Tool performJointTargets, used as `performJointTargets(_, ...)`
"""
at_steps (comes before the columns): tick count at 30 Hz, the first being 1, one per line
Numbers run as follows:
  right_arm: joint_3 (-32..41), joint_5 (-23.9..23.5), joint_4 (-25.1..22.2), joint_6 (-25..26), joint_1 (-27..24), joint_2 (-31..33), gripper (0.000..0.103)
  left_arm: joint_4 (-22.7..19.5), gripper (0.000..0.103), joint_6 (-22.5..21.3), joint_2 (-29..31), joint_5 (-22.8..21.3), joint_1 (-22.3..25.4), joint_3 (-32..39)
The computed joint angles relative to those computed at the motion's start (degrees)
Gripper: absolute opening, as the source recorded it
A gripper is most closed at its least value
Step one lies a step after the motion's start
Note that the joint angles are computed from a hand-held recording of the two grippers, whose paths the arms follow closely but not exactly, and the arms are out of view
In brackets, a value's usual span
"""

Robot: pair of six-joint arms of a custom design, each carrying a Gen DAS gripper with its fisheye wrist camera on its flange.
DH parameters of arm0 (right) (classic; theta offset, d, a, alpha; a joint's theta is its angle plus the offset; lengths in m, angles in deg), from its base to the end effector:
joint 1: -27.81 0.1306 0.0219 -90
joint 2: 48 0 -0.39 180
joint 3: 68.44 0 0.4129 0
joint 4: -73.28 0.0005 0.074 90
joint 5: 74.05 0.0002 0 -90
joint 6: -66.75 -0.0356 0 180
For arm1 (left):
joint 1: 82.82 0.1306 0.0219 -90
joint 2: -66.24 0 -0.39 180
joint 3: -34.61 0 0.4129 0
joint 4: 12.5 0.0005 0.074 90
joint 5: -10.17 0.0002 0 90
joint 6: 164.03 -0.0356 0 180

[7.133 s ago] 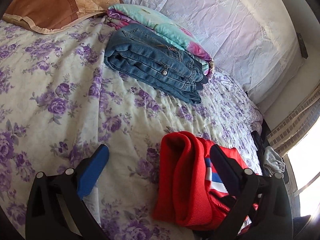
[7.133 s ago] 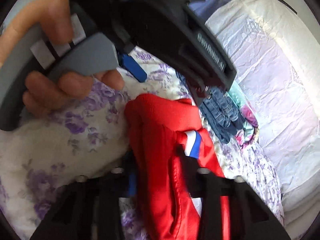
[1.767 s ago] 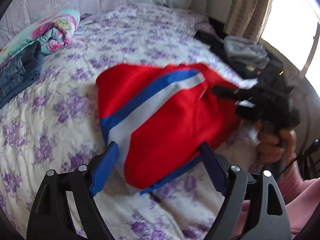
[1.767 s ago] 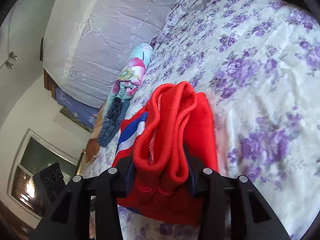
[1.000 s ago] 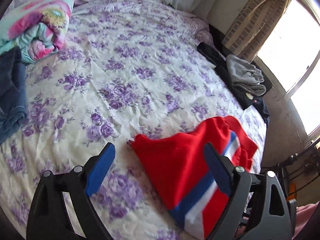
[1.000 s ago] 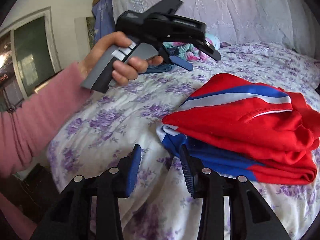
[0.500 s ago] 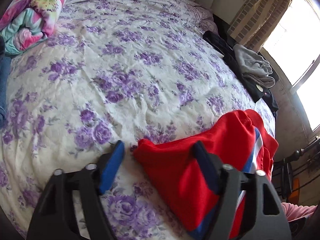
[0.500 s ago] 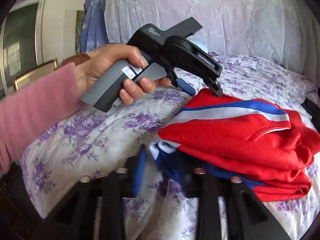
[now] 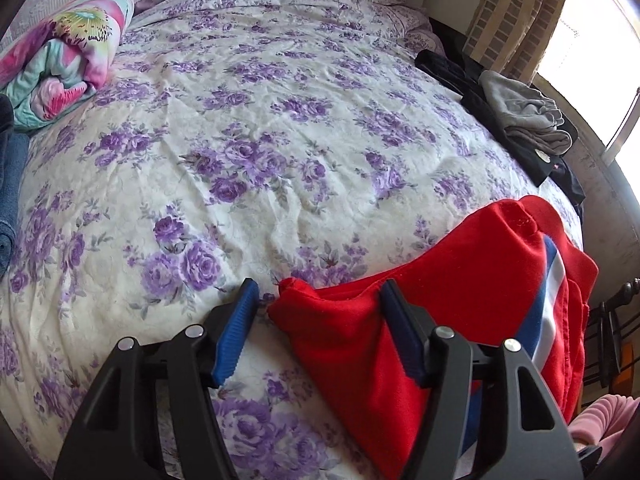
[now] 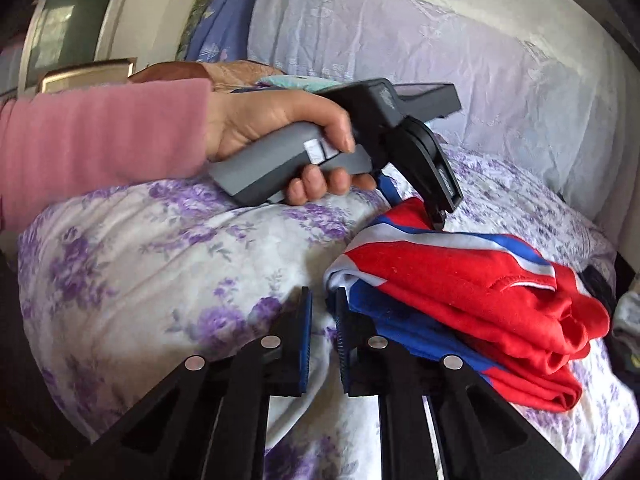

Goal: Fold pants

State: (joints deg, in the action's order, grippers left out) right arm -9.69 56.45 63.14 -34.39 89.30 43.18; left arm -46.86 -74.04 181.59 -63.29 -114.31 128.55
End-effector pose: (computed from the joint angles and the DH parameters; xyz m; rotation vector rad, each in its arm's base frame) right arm 0.2369 0.3866 0.2306 -0.5811 2.0306 -0.0774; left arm 0.5350 -0.3402 0.2428 0.8128 2.4560 -0.5774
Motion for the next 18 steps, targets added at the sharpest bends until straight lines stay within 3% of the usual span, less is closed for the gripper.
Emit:
performJointTargets(1,-0.46,-3.29,0.06,1.93,0.08,-0.71,0.002,0.14,0.063,0.03,-0.02,-0.11,-0.02,-0.08)
performJointTargets(3,-0.80,-3.66,-0.25,3.22,0.68,-1.78,0.002,0.27,0.063,-0.14,-0.07,-0.40,-0.07,-0.16)
performJointTargets(5,-2.94,-9.82,1.68,1.56,-0.74,-6.53,0.002,0.48,0.063,-0.21,-0.15,-0.65,-0.09,-0.26)
performJointTargets(6,-3.95,-10.73,3.34,0.30,-1.41,-8.63,0.005,0.63,0.064,-0.20,-0.23,-0.80,-0.10,-0.37)
performJointTargets(9,-6.18,-8.58,7.12,-3.67,-3.77,-13.44,0.043,1.19,0.067,-0.26,-0.63,-1.93,-0.32,-0.85)
performJointTargets(10,-6.86,-6.22,8.26,-4.70,-4.78,-14.48,0.045,1.44,0.068,-0.29,-0.78,-2.42,-0.42,-1.04)
performJointTargets(13,-6.92,-4.14,2.20,-13.10,-10.10,-15.34,0.045,2.18,0.070,-0.36,-1.14,-3.42,-0.57,-1.55)
performJointTargets(15,-6.09,-5.59,-5.76,-21.43,-13.95,-14.32,0.043,2.40,0.071,-0.36,-1.20,-3.66,-0.60,-1.70)
performJointTargets(16,-7.17,-9.56,-6.79,-24.84,-16.66,-14.73,0.042,2.49,0.073,-0.38,-1.21,-3.51,-0.56,-1.73)
performJointTargets(18,-11.42,-18.16,-2.95,-29.41,-20.51,-18.33,0.034,2.63,0.076,-0.50,-1.28,-3.19,-0.53,-1.84)
